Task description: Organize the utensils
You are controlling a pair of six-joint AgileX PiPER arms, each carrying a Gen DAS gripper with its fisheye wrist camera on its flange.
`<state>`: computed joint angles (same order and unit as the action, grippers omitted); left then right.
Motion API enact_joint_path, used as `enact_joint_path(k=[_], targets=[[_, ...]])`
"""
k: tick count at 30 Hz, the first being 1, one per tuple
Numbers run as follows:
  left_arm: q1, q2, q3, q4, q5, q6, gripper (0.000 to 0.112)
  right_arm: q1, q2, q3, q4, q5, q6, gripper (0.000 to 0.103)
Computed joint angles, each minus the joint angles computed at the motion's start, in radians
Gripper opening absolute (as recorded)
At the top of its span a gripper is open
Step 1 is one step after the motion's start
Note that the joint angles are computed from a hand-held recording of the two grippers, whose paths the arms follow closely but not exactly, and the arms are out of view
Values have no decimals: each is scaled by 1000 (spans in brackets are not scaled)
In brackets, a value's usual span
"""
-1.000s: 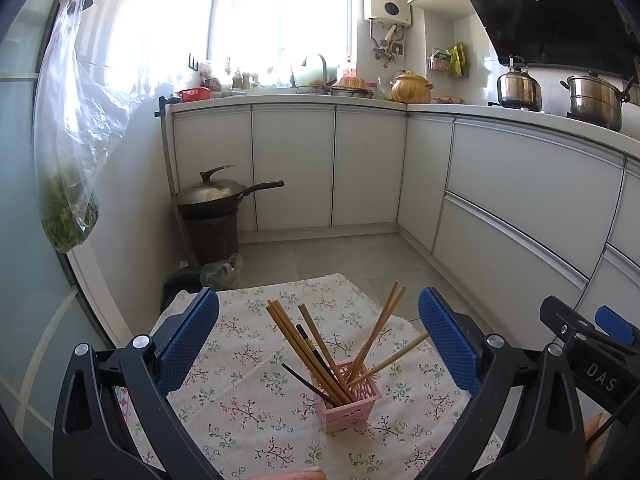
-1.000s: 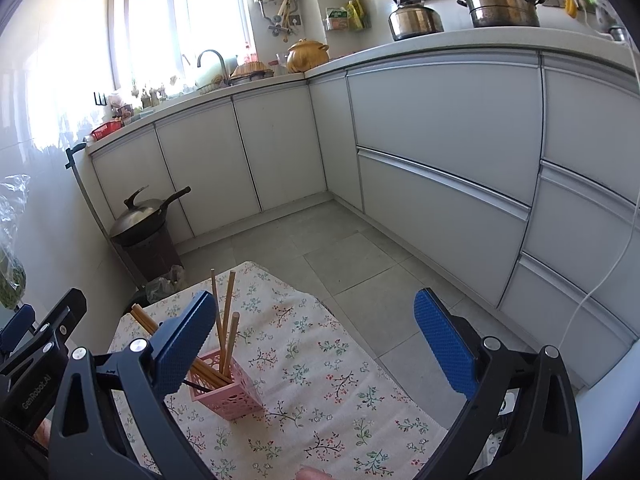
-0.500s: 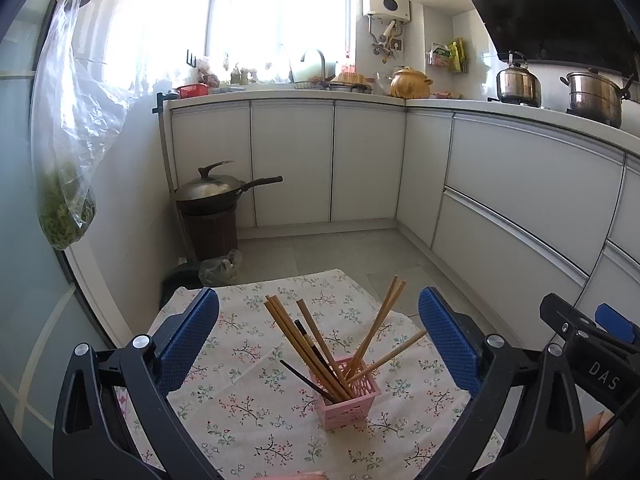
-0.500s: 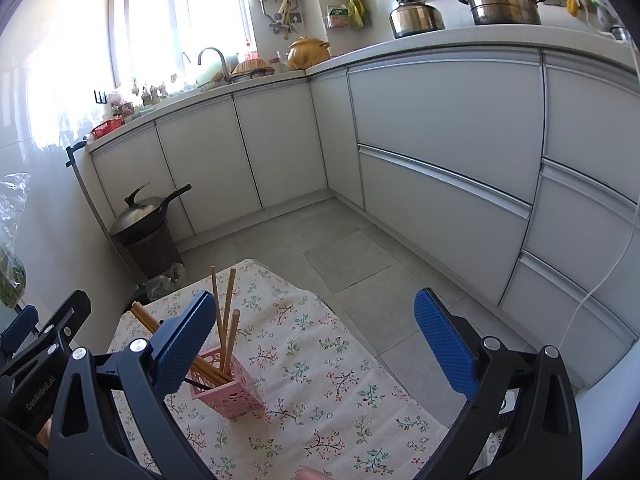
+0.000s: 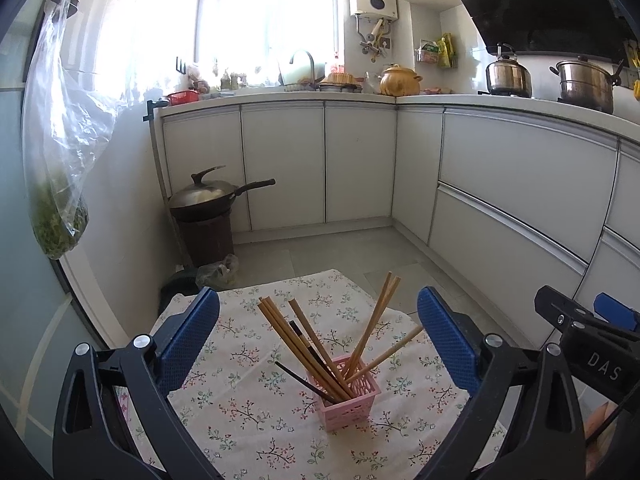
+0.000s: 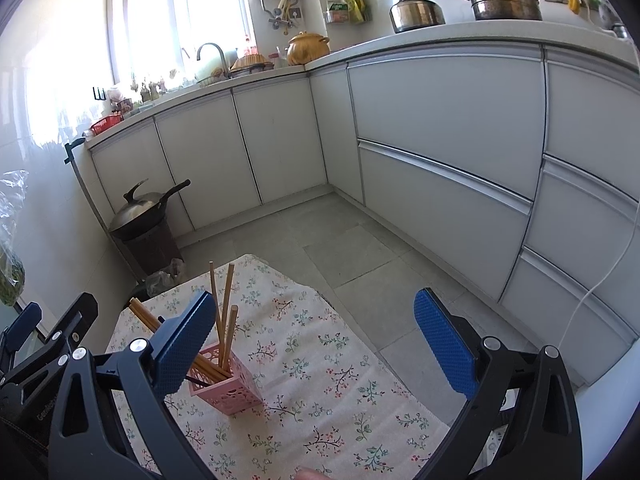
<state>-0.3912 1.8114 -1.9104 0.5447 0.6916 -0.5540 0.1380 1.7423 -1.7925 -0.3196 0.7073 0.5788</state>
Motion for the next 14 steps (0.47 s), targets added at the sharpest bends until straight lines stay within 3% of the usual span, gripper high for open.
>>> enact_joint_path(k=[7,10,14], targets=[[-6,-12,25,31,-25,-27,88,8,3,4,-8,13,-11,96],[-1,-5,-1,1,2,-10,96,4,5,2,-4,15,-15,96],[3,-10,0,1,4,-23,96,-2,5,-5,5,20,-16,96]])
